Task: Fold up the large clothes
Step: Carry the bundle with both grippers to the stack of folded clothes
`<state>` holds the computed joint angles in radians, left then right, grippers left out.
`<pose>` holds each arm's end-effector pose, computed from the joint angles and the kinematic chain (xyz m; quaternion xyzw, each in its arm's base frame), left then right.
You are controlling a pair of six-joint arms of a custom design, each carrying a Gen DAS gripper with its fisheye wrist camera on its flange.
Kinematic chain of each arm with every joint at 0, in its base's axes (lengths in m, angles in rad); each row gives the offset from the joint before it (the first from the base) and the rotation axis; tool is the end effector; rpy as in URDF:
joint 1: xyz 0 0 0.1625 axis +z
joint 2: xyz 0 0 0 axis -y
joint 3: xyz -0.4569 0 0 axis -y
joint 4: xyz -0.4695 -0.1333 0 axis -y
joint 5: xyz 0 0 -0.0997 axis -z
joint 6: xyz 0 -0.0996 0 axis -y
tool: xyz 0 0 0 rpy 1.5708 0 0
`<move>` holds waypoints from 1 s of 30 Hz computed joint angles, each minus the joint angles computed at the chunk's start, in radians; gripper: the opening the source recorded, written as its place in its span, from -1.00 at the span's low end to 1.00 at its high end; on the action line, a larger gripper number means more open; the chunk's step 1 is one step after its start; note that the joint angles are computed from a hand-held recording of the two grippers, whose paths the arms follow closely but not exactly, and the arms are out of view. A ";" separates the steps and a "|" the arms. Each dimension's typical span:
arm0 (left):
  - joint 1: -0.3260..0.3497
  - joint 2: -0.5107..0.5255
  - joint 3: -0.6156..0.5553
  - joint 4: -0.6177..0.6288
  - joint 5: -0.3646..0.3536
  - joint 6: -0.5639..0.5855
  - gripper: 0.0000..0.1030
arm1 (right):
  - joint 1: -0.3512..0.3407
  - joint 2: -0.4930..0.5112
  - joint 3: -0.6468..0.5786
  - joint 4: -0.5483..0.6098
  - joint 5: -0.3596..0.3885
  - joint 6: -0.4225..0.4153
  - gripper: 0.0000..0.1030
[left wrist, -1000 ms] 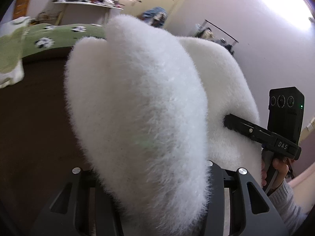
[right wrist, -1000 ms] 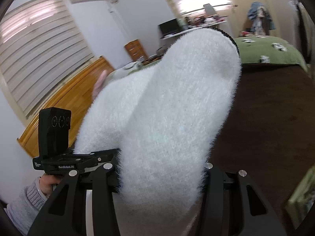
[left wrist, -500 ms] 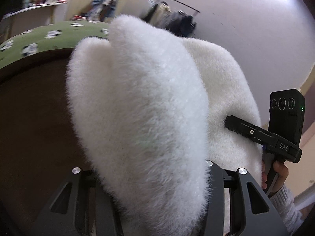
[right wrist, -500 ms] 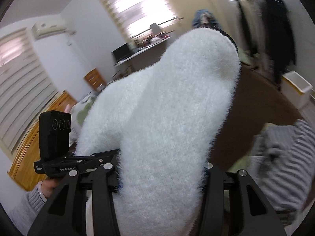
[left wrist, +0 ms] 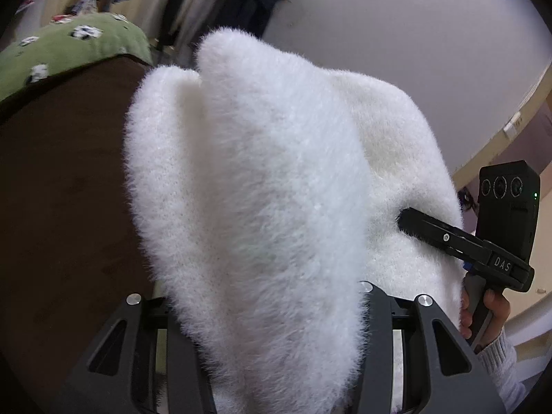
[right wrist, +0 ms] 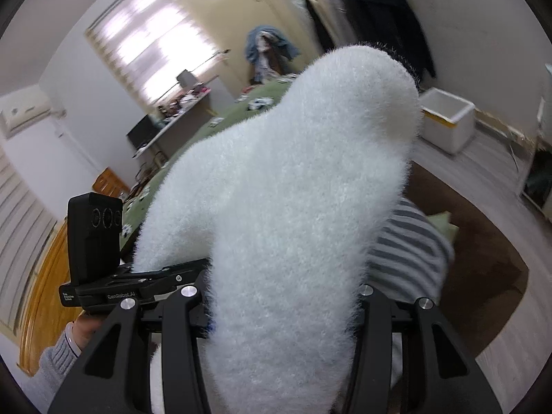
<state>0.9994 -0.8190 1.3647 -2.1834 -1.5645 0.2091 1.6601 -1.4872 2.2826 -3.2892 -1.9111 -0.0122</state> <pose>-0.3305 -0.7617 0.1599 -0.3801 -0.9243 0.0335 0.0029 0.1444 -0.4909 0.3054 -0.0305 -0.8851 0.4444 0.1346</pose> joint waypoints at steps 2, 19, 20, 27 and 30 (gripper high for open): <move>-0.001 0.050 -0.036 0.031 0.005 -0.009 -0.12 | -0.060 -0.011 0.015 0.017 0.032 0.005 -0.08; 0.044 0.106 -0.006 -0.024 0.094 -0.025 0.89 | -0.188 0.026 0.048 -0.059 0.123 -0.013 0.30; 0.042 0.093 0.003 -0.023 0.094 -0.022 0.89 | -0.185 0.021 0.049 -0.049 0.111 -0.008 0.31; 0.025 0.024 0.036 -0.081 0.177 0.020 0.87 | -0.113 -0.030 0.075 -0.011 -0.035 -0.012 0.37; 0.015 -0.007 0.048 -0.098 0.207 0.036 0.87 | -0.005 -0.018 0.076 -0.059 -0.237 -0.097 0.86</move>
<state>1.0146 -0.8264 1.4131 -2.2813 -1.3571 0.2449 1.6552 -1.5054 2.3590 -3.3479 -2.1480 -0.1095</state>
